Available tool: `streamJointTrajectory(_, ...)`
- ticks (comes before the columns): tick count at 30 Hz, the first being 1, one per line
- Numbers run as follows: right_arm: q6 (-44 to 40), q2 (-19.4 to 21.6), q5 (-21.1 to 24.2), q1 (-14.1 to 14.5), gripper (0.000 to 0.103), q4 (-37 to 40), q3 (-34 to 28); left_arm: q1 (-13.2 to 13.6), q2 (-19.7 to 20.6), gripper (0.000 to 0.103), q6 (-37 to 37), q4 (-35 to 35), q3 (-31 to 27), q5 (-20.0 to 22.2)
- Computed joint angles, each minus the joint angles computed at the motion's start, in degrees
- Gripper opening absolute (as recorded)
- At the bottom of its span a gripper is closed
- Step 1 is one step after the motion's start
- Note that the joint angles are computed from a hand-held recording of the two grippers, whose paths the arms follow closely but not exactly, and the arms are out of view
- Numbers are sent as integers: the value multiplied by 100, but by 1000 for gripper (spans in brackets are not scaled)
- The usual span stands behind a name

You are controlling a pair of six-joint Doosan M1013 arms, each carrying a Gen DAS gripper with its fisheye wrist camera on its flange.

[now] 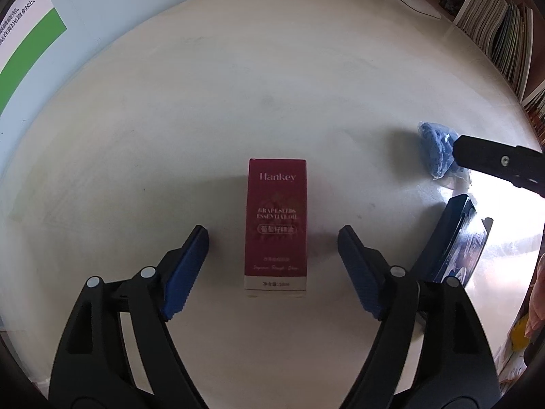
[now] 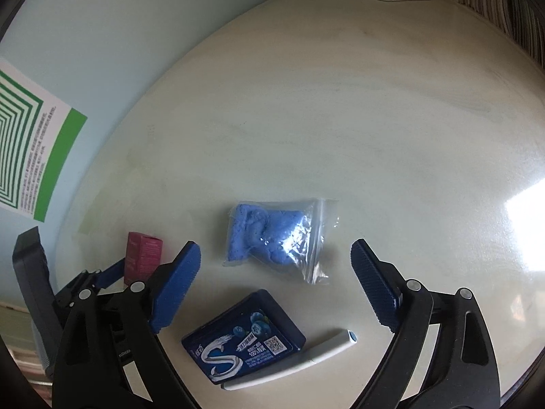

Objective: Collect trash
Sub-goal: 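Close the right gripper on the clear bag of blue gloves, then carry the red box and glove bag over the teal wastebasket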

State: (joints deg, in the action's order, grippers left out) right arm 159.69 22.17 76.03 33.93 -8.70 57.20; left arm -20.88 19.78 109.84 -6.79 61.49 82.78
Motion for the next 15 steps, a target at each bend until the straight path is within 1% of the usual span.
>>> streamJointTrajectory(3,-234,217,301,3,89,-18,-290,4,24,77,-29,2,-22,-35)
streamJointTrajectory(5,-223,223,225,-5,89,3,-259,13,48,75,-25,-20,-55,-22)
streamJointTrajectory(6,-191,229,190,5,88,-60,-262,12,52,72,-31,-3,-63,-43)
streamJointTrajectory(7,-170,229,202,11,88,-124,-258,18,59,63,-16,-19,-78,-73)
streamJointTrajectory(8,-173,220,266,23,82,-200,-250,25,65,54,-6,-24,-98,-73)
streamJointTrajectory(9,-199,218,364,38,72,-278,-257,33,81,48,-3,-40,-131,-54)
streamJointTrajectory(10,-249,209,386,33,68,-293,-247,37,99,37,-4,-40,-166,-32)
streamJointTrajectory(11,-257,185,358,20,61,-277,-214,42,111,27,-12,-45,-192,-11)
streamJointTrajectory(12,-256,180,412,11,36,-285,-214,62,150,27,-29,-98,-252,57)
streamJointTrajectory(13,-240,141,372,-20,31,-215,-153,89,171,27,-63,-188,-282,96)
streamJointTrajectory(15,-165,60,231,-58,27,-124,-24,89,159,27,-85,-208,-272,68)
